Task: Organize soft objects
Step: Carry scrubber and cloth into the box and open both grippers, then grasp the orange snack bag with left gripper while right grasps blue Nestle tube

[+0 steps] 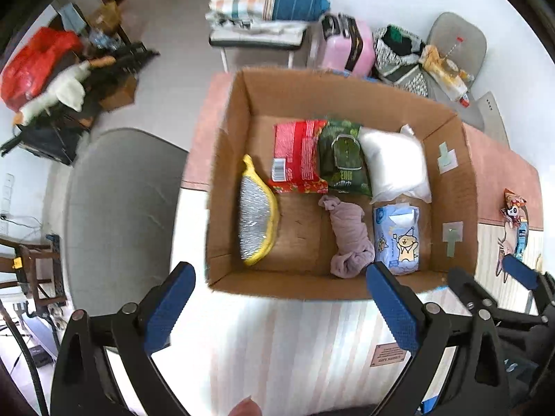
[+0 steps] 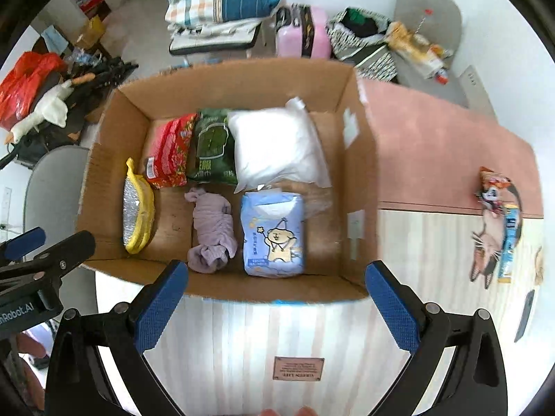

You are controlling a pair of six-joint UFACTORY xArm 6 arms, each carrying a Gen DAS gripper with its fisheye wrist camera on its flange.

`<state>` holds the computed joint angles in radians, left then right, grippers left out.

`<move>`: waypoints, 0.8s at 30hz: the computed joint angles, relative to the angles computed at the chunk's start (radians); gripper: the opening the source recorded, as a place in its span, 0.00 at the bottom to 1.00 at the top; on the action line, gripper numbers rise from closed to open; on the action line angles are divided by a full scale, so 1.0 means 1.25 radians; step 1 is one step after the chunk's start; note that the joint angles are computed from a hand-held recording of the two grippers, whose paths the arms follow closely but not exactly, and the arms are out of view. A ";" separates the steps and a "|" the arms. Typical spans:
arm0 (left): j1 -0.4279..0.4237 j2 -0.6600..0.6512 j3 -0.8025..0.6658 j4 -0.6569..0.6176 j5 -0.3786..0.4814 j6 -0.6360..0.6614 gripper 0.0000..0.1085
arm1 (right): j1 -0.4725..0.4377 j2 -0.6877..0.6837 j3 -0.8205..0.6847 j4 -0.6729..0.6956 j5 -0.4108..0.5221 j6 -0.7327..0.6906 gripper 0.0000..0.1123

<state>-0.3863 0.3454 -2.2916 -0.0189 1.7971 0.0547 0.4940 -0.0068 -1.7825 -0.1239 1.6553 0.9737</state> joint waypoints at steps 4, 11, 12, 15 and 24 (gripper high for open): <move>0.006 -0.070 0.047 -0.006 -0.038 0.000 0.93 | 0.035 -0.027 -0.035 -0.047 0.035 0.032 0.92; 0.016 -0.139 0.059 -0.029 -0.040 0.005 0.93 | 0.105 -0.042 -0.131 -0.087 0.110 0.076 0.92; 0.017 -0.150 0.058 -0.033 -0.040 0.008 0.93 | 0.115 -0.043 -0.143 -0.091 0.118 0.081 0.92; 0.015 -0.172 0.061 -0.028 -0.041 0.011 0.93 | 0.150 -0.032 -0.198 -0.119 0.152 0.092 0.92; 0.010 -0.197 0.051 -0.012 -0.036 0.000 0.94 | 0.194 -0.013 -0.274 -0.142 0.179 0.091 0.92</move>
<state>-0.3740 0.0989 -2.2283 -0.0339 1.7526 0.0543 0.7370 -0.0233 -2.1245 -0.3012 1.8784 1.0876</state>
